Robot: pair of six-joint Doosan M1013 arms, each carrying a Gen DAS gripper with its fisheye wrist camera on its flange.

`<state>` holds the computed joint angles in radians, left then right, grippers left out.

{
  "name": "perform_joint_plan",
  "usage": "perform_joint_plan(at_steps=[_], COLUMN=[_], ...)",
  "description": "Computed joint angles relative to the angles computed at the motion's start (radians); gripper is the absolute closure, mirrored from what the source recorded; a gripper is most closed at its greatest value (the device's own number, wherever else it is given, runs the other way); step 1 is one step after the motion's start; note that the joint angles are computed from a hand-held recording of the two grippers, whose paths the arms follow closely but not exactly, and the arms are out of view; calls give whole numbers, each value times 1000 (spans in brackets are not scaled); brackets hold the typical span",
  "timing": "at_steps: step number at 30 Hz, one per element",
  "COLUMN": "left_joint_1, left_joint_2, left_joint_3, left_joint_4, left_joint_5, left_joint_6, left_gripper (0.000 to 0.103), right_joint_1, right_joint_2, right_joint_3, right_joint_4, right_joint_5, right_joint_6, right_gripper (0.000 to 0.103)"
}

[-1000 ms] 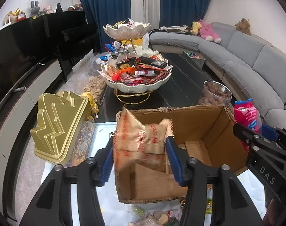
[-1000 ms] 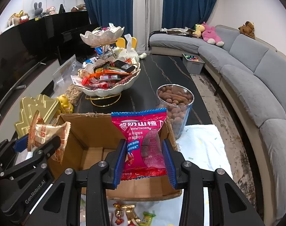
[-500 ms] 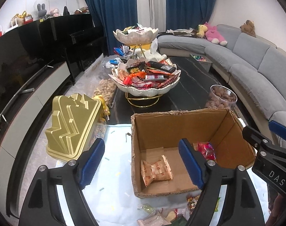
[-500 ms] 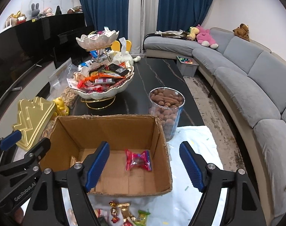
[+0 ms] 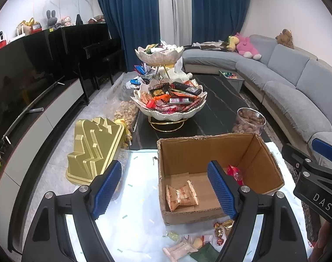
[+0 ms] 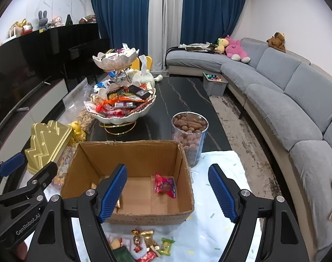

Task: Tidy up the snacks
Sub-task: 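Withdraw both open tools from the box back toward the remaining snacks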

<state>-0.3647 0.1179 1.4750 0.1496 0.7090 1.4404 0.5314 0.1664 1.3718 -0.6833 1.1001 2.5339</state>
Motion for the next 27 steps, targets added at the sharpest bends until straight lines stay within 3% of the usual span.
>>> perform_joint_plan(at_steps=[27], left_joint_1=[32], left_joint_2=[-110], left_joint_3=[84], left_joint_4=[-61], left_joint_5=[-14], left_joint_6=[75], left_gripper=[22], right_joint_1=[81], right_joint_2=[-44], right_joint_3=[10], right_joint_4=[-61], right_joint_5=[50], right_joint_6=[49], right_gripper=[26])
